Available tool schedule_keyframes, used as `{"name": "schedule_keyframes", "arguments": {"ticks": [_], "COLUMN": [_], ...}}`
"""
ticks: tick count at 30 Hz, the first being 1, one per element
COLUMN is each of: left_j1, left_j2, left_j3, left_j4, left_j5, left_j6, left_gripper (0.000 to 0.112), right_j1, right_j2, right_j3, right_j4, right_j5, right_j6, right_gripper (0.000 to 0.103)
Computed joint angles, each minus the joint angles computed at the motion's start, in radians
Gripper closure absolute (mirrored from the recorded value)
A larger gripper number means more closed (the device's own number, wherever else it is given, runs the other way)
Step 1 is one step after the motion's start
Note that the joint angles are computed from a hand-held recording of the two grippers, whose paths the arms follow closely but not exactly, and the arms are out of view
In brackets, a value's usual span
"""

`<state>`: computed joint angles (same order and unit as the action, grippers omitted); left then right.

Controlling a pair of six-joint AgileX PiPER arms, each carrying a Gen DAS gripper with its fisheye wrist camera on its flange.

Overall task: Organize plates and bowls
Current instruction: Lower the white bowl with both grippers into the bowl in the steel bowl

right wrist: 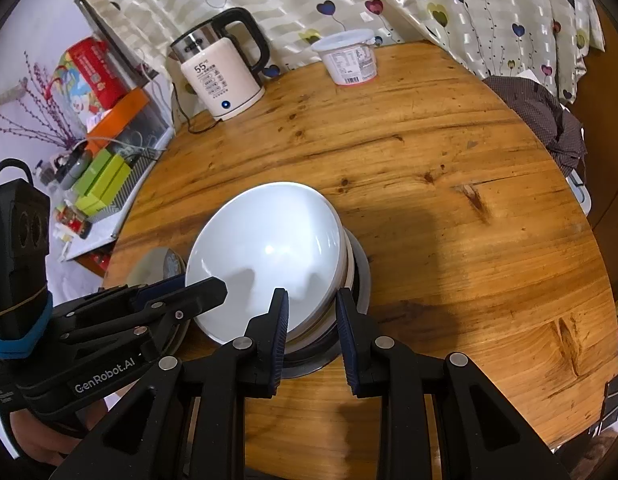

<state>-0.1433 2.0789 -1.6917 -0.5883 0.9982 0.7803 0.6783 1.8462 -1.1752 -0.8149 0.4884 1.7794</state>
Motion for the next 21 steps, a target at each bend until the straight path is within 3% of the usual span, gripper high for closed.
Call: {"name": "schedule_keyframes", "arguments": {"ticks": [21], "left_j1": [0.011], "left_j2": [-0.003], "left_j3": [0.013], "left_j4": [-0.019], "left_j5": [0.004], "left_j6": [0.008], "left_gripper": [0.084], "right_j1": [-0.006], "right_j2": [-0.009], "right_j3": [0.027], "right_j4": [-0.030], "right_j5": [-0.031], "right_j6": [0.037], "right_gripper": [0.078]}}
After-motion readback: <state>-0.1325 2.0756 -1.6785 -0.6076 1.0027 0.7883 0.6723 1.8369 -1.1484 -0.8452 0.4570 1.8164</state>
